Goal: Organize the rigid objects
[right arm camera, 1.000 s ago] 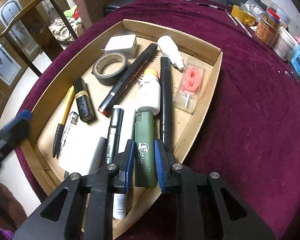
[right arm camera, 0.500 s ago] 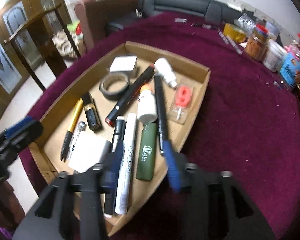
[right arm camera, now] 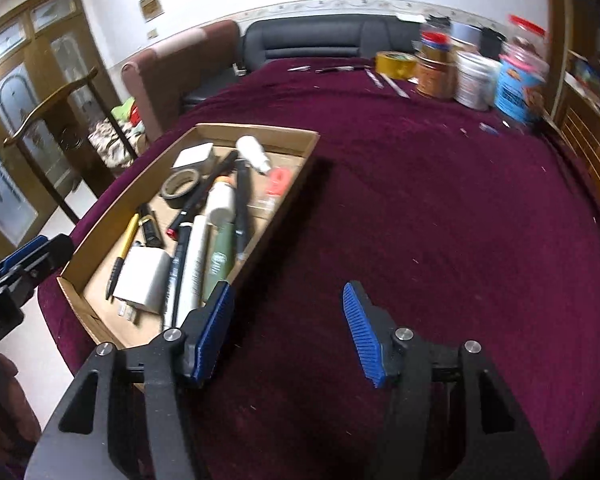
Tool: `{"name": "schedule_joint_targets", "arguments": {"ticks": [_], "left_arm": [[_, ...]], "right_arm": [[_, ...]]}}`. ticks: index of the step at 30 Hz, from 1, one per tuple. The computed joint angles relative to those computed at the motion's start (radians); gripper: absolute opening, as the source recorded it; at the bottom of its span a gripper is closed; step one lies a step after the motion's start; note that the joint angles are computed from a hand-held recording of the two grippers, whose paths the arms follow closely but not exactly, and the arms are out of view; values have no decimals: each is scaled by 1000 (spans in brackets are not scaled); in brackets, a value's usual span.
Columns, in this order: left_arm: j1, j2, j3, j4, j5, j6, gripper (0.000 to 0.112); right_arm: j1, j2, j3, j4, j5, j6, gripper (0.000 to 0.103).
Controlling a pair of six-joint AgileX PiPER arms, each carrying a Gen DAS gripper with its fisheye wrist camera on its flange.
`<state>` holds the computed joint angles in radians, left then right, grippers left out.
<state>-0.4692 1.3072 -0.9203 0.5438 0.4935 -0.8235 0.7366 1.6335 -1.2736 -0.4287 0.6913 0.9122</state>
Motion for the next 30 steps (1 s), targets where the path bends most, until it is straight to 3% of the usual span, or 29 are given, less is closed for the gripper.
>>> {"name": "schedule_joint_targets", "arguments": {"ticks": [12,15,18,23,30], "left_arm": [[-345,-4,-22,474,265,-462,75],[-405,-2,-16,560,320,-547,86],[-443,-1,-12,599,357,-584,87],[-482,21,-24,588,382,-569,87],[-534,28,-15,598,408,-587,87]], "right_arm": [[7,-176,229,-111,-50,166,57],[35,-193,252,-182,-32,233,58],[74,-208,279,-269,-8,317,65],[130,-219,311,-366,25,415,66],[158,-239,356,-397,8,460,66]]}}
